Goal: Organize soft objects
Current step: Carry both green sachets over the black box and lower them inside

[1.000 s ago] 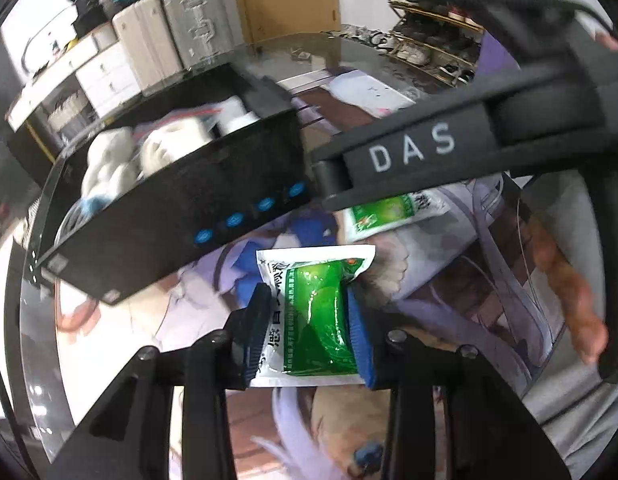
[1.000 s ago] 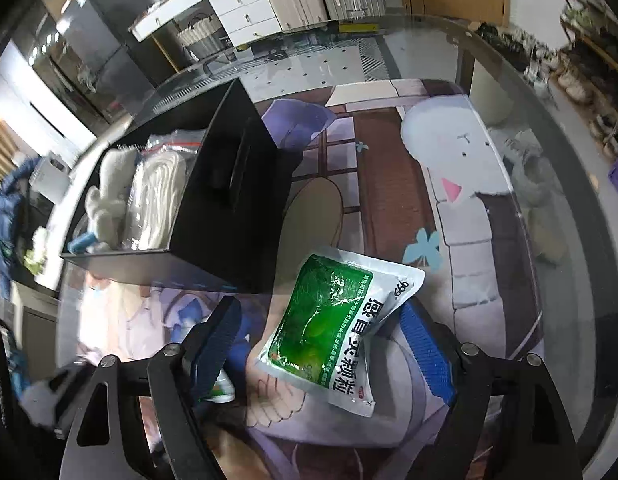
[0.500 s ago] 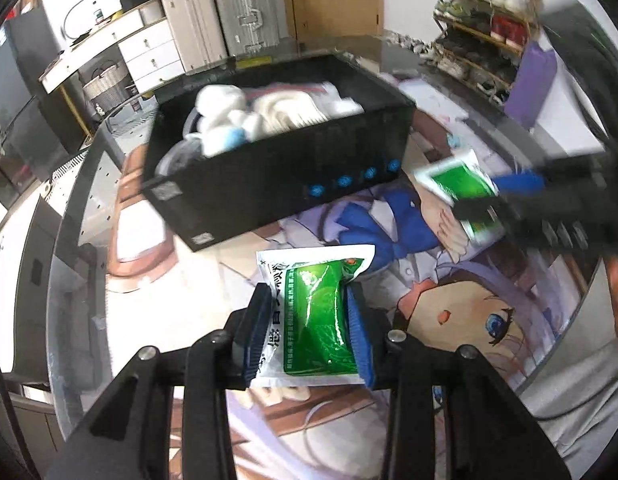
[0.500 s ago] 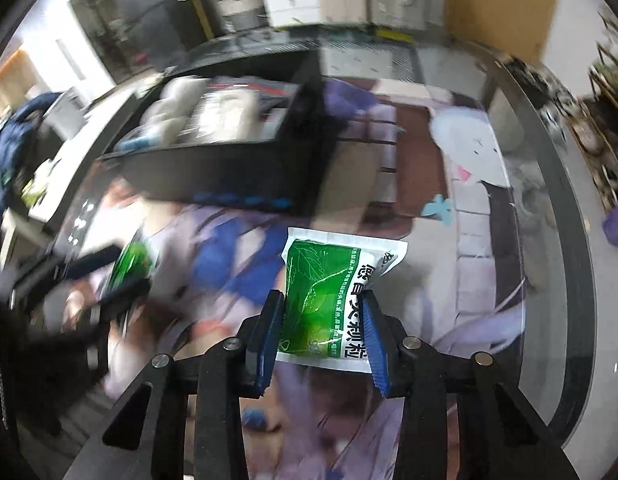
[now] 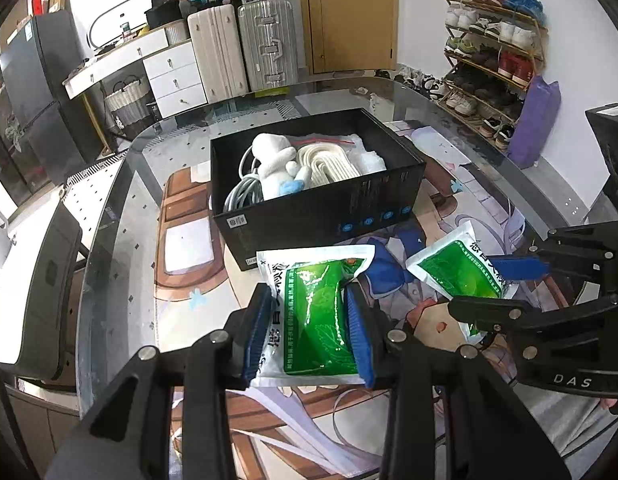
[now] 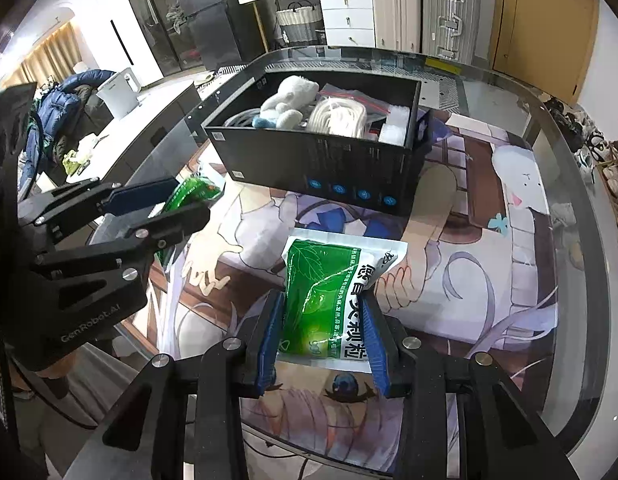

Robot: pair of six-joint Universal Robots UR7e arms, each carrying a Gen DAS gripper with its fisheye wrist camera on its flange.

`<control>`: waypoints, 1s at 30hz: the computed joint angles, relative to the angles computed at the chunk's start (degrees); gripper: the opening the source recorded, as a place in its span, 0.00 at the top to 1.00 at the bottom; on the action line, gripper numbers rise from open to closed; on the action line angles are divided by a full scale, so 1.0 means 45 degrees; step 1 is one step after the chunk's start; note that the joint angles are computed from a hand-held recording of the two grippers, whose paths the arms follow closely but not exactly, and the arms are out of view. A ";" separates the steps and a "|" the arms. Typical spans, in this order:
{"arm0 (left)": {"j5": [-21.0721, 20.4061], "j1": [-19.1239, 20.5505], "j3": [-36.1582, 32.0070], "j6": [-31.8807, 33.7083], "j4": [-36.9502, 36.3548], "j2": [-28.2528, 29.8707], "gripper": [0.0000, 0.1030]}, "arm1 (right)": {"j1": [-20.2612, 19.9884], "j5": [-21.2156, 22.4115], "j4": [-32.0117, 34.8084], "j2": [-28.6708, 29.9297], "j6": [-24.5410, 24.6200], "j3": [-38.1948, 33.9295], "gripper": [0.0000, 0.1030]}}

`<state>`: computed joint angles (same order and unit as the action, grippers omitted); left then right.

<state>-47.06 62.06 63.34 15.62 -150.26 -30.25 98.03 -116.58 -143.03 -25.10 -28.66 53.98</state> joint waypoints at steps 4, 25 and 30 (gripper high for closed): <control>-0.0075 -0.0018 0.0356 -0.0215 -0.0048 -0.0296 0.64 | 0.0022 0.0112 -0.0184 -0.0126 0.0009 0.0168 0.63; -0.0311 -0.0517 -0.0035 0.1621 -0.3298 -0.0210 0.64 | 0.0707 0.1606 -0.3520 -0.0259 -0.0967 -0.0072 0.63; -0.0675 -0.0401 -0.1124 0.1978 -0.3966 0.0192 0.64 | 0.0805 0.1910 -0.3880 0.0417 -0.1309 -0.1341 0.63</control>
<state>-50.10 60.26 58.28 24.52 -168.10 -29.39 101.65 -107.98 -160.49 -23.22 -34.55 47.94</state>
